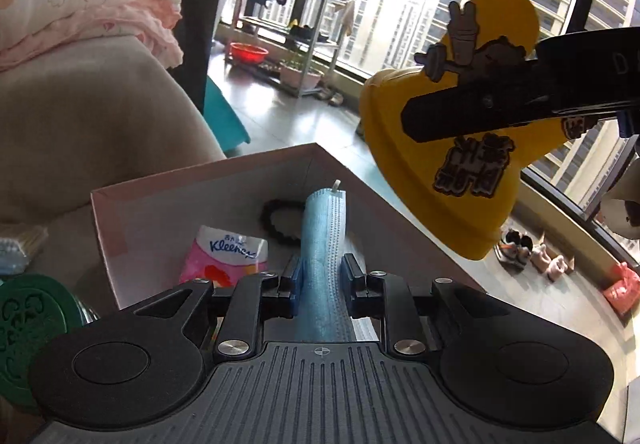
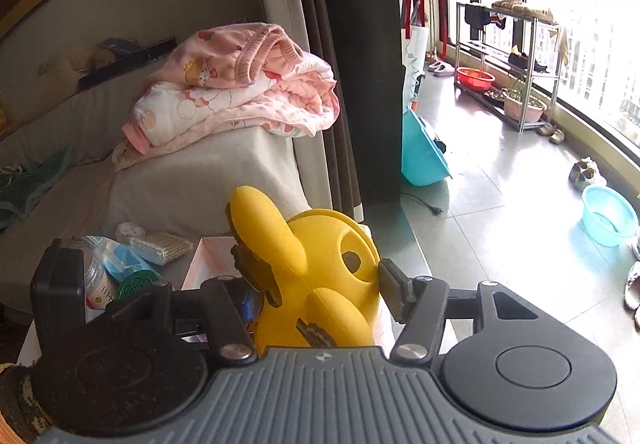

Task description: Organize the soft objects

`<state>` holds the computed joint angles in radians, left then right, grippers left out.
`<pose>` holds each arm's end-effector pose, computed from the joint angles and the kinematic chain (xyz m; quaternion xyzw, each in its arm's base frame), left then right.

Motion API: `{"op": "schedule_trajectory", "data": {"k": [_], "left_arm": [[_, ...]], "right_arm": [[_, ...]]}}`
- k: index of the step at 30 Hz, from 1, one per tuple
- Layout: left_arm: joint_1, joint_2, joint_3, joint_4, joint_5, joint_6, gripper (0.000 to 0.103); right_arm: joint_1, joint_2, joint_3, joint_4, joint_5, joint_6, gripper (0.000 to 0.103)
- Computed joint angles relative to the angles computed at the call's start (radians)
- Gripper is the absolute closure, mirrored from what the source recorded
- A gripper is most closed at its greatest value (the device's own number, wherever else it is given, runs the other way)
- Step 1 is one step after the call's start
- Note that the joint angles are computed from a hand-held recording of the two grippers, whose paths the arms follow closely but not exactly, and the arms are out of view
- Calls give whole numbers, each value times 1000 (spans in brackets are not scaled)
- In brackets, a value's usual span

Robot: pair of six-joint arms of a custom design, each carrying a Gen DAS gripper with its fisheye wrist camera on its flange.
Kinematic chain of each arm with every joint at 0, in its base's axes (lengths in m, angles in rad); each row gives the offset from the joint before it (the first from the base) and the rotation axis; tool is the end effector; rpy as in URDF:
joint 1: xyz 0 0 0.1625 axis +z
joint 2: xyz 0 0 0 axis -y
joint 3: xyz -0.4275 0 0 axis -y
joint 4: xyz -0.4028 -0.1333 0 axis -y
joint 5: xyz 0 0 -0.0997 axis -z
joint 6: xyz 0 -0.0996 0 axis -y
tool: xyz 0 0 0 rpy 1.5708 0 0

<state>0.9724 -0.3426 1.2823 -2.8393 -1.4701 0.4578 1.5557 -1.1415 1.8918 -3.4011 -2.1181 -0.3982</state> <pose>-0.3135 -0.7142 -0.0807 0.4894 0.8552 -0.1665 0.0380 0.0725 -0.5957 0.3244 0.0208 -0.8371 0.4369 0.3284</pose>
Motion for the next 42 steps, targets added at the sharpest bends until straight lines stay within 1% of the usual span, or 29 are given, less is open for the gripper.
{"op": "schedule_trajectory", "data": {"k": [1, 3, 4, 6, 8, 9, 10, 11, 13, 15, 16, 17, 18, 20, 22, 24, 26, 28, 29, 30, 31, 32, 33, 34, 35, 37, 39, 41, 42], "left_arm": [[-3, 0, 6, -19, 10, 27, 82], [-11, -9, 7, 13, 59, 57, 85], [-13, -12, -5, 50, 87, 64, 86], [-5, -18, -31, 109, 102, 89, 86], [8, -38, -22, 85, 72, 95, 85], [14, -57, -9, 77, 52, 80, 85], [19, -74, 1, 79, 29, 62, 85], [24, -85, 3, 90, 8, 48, 85], [34, -120, 24, 140, -39, 28, 85], [40, -152, 57, 164, -59, 50, 85], [39, -169, 83, 156, -51, 62, 85], [39, -188, 115, 143, -45, 71, 85], [40, -204, 140, 131, -45, 73, 85], [48, -239, 195, 102, -53, 62, 85], [58, -267, 243, 72, -51, 46, 85], [70, -295, 290, 12, -39, 37, 85], [81, -328, 334, -31, -31, 20, 85], [99, -361, 372, -61, -21, -8, 85], [106, -375, 387, -63, -14, -14, 85], [111, -387, 401, -68, -2, -15, 85], [114, -392, 410, -81, 17, -14, 85], [116, -399, 423, -99, 35, -11, 85], [117, -410, 445, -126, 60, -5, 85], [118, -422, 467, -149, 80, -7, 85], [121, -426, 474, -161, 94, -17, 85], [134, -431, 476, -176, 117, -64, 85], [151, -441, 481, -195, 124, -110, 85], [167, -451, 486, -203, 112, -151, 85], [179, -456, 488, -212, 94, -173, 85]], "right_arm": [[-13, 21, -39, 63, 18, 26, 45], [-33, 69, -125, 190, 37, 84, 45], [-40, 106, -178, 243, 29, 102, 45], [-45, 167, -251, 292, -10, 103, 45], [-47, 211, -301, 310, -63, 90, 45], [-48, 231, -325, 326, -86, 79, 45], [-49, 244, -341, 348, -102, 78, 45], [-52, 254, -358, 387, -121, 94, 44], [-59, 251, -363, 441, -121, 140, 41], [-59, 220, -336, 459, -95, 149, 39], [-54, 209, -324, 455, -95, 142, 38], [-43, 196, -302, 426, -103, 118, 33], [-33, 184, -277, 384, -109, 90, 31], [-13, 154, -218, 299, -116, 27, 30], [1, 131, -176, 245, -110, -23, 30], [9, 108, -152, 224, -102, -2, 30], [4, 69, -121, 262, -56, 67, 30], [-3, 41, -92, 309, -14, 97, 30], [-4, 35, -75, 328, -5, 102, 32], [0, 38, -59, 320, -10, 94, 33], [6, 45, -51, 319, -18, 85, 40], [8, 49, -47, 338, -15, 88, 55], [11, 56, -50, 360, -15, 102, 63], [16, 66, -50, 368, -23, 118, 75], [23, 78, -48, 351, -28, 113, 78], [40, 96, -29, 273, -14, 52, 78], [61, 104, 0, 200, 21, -15, 76], [76, 113, 49, 101, 78, -85, 68], [84, 128, 78, 23, 96, -121, 67]]}}
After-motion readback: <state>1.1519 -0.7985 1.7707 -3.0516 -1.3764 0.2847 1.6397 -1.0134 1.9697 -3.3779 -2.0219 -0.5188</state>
